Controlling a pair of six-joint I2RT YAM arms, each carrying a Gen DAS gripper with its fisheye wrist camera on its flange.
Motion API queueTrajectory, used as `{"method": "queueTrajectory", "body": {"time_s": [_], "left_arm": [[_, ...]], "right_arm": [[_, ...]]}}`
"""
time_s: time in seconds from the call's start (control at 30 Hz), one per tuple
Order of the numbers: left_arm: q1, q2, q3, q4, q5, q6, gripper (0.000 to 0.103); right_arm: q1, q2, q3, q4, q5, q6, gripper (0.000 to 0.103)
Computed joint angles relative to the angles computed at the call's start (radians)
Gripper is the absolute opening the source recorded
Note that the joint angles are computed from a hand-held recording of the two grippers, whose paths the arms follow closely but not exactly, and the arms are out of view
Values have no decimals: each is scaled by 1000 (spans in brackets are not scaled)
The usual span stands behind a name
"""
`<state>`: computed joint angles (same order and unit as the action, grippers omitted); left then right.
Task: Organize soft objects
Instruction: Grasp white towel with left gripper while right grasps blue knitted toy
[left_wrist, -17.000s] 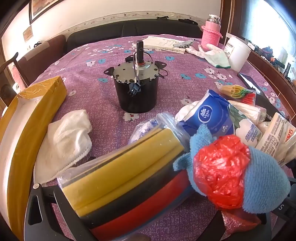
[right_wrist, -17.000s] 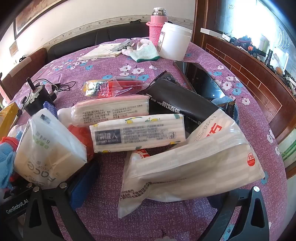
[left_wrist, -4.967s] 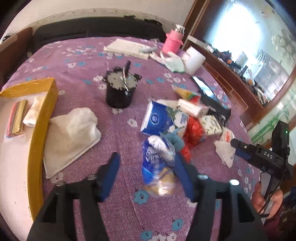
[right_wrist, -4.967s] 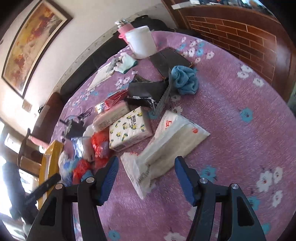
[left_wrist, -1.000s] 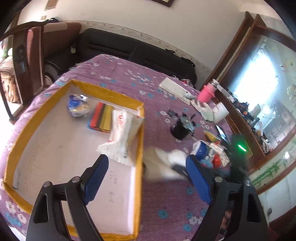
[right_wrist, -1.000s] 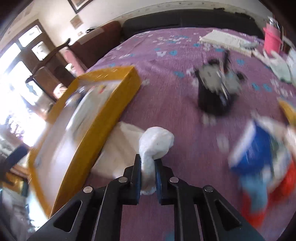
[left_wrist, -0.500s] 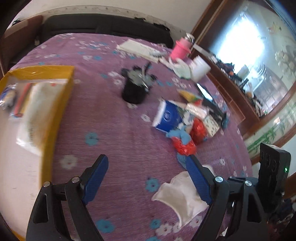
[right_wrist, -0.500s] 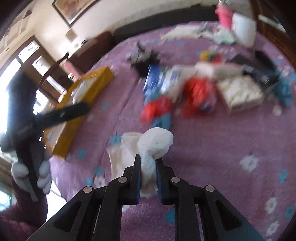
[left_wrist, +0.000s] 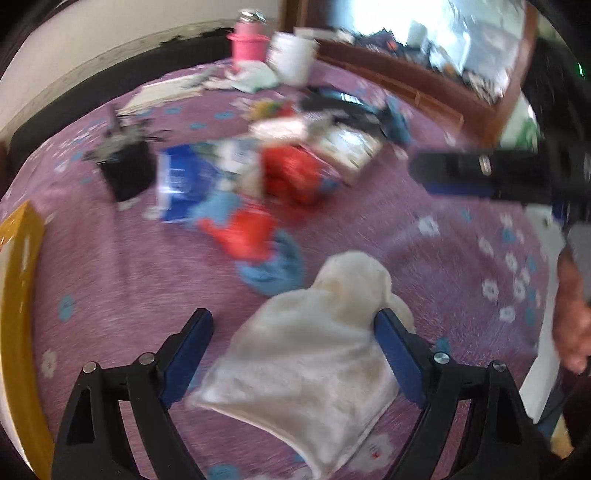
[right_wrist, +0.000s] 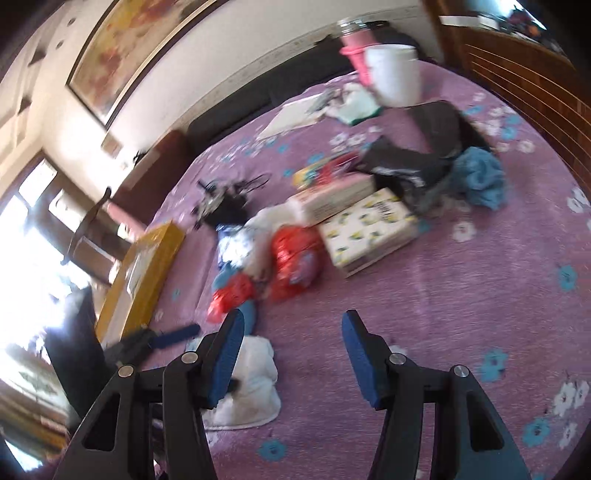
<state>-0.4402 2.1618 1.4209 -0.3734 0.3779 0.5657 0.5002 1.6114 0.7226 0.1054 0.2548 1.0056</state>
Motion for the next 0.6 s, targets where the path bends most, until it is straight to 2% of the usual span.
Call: {"method": "queueTrajectory", "body": {"time_s": [0.1,0.13,0.17,0.2,0.23,0.4,0.6], "left_arm": [[-44,-51,-88,99,-78,3,86],[-46,-59,-97,97,-70,9,67],[-29,-48,-61,14,7,35,37],[-22,-55,-64,7,24,39,22],[-14,-62,-65,-7,32,43,14],[121,-98,-52,-94,220,45,14],[283,-105,24,-160,309,-11,14]], "right_arm": [[-11,9,6,1,-15,13,59],[-8,16,13,0,-15,15,59],[-6,25,26,-5,-15,14,59],[-5,34,36,-7,-16,11,59],[-2,45,54,-13,-16,6,59],[25,110,141,-61,-13,-35,59],[58,312,408,-182,-10,-121,59]]}}
